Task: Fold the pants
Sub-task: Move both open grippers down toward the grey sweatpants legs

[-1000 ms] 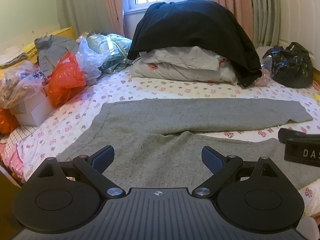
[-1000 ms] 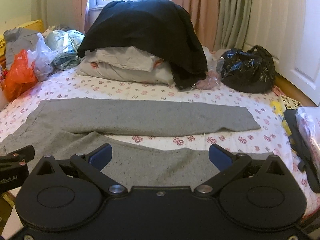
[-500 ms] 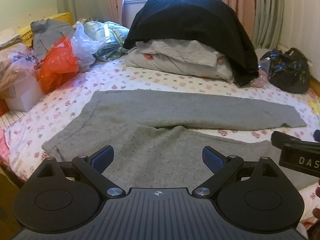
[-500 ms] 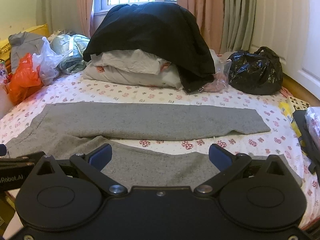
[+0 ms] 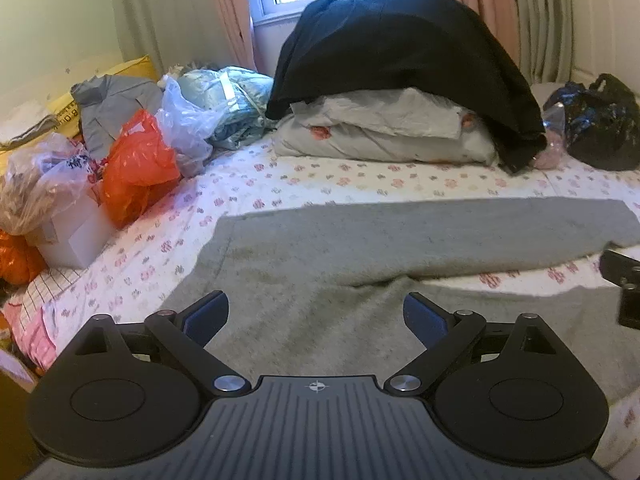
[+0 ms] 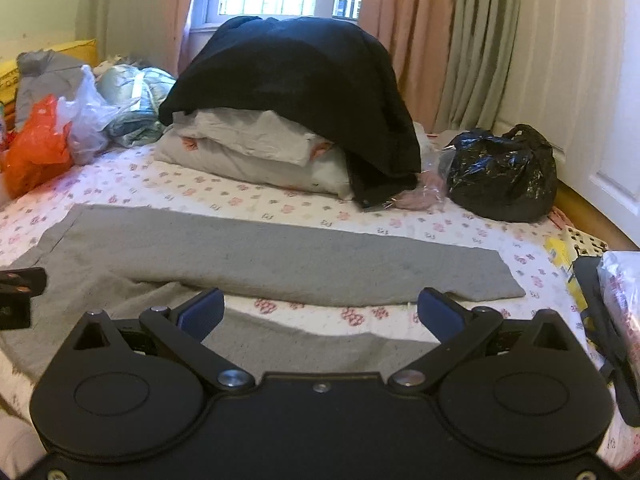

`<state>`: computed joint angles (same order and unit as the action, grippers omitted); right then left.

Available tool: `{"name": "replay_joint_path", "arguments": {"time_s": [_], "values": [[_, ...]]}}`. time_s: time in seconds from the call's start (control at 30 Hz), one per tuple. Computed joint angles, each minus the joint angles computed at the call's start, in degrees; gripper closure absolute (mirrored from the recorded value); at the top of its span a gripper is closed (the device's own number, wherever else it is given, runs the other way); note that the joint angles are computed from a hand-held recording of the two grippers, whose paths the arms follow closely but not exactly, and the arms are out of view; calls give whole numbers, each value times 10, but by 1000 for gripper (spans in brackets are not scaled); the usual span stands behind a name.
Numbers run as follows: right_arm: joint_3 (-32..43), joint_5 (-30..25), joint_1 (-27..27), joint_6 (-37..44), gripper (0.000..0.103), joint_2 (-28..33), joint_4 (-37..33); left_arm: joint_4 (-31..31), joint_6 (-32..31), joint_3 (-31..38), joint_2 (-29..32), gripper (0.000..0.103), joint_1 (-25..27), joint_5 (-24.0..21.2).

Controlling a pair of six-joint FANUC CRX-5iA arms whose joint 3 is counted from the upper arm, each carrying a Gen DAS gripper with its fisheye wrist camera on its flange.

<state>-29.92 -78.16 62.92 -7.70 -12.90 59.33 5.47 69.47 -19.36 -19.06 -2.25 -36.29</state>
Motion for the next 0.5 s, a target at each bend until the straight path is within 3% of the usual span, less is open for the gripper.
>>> {"name": "replay_joint_path", "arguments": {"time_s": [0.13, 0.23, 0.4, 0.47, 0.5], "values": [[2, 39, -30, 20, 0, -19, -22, 58, -70, 10, 24, 12, 3, -14], [19, 55, -57, 53, 1, -21, -68, 64, -71, 42, 59, 17, -4, -40], [38, 106, -127, 110, 1, -20, -146, 37, -31, 103, 123, 29, -18, -61], [63, 110, -166, 154, 5, -6, -198, 7, -4, 133, 149, 31, -29, -64], [73, 118, -186, 177, 14, 0, -221, -7, 7, 148, 163, 31, -33, -65]]}}
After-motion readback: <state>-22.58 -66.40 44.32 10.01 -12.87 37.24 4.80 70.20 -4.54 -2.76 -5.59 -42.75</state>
